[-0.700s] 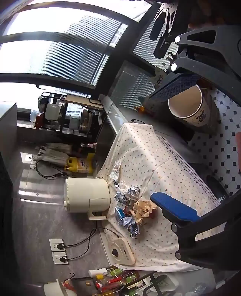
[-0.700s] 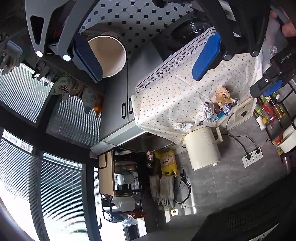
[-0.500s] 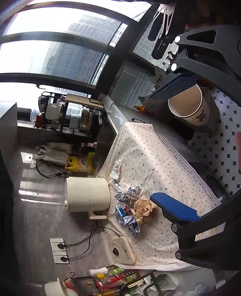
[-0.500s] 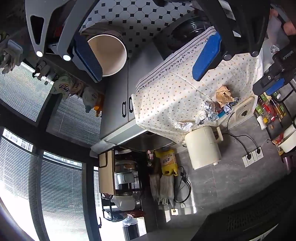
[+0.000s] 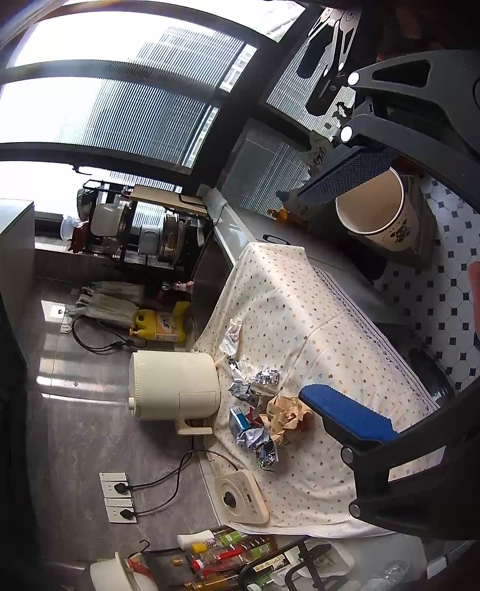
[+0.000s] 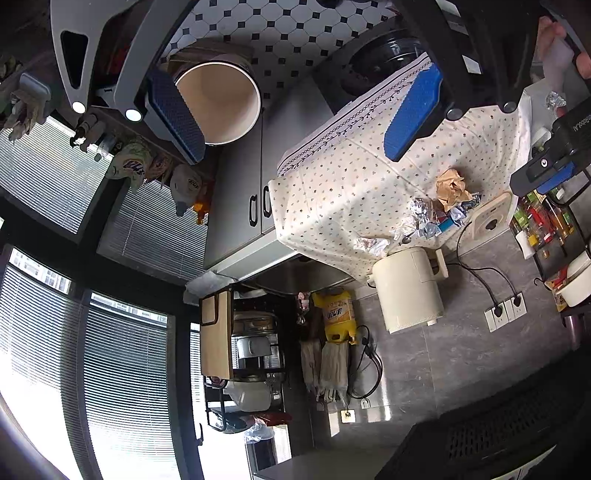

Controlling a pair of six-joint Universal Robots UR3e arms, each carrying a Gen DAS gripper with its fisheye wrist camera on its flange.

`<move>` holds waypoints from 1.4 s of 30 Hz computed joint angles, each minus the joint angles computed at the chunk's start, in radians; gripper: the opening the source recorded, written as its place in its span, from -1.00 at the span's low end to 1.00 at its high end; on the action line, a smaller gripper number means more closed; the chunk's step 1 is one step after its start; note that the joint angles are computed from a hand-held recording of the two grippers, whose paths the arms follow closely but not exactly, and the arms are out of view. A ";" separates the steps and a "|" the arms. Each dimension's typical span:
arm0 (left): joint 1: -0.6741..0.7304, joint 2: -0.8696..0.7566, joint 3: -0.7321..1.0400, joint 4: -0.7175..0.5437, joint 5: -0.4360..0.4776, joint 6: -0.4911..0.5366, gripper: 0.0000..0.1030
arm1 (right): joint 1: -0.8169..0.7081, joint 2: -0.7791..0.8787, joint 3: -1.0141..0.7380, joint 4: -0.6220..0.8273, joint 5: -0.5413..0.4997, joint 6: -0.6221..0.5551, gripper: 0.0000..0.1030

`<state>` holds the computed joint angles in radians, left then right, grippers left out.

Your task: Collect trash

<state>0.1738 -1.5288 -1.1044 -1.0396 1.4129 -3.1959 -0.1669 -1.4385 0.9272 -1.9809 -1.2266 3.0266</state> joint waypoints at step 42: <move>-0.062 0.044 -0.037 0.033 0.144 -0.085 0.88 | -0.070 0.008 -0.031 0.055 0.121 -0.066 0.85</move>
<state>0.1114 -1.4845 -1.1412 -1.0067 1.5570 -3.2813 -0.2366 -1.4306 0.8964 -1.9257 -1.1058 2.9604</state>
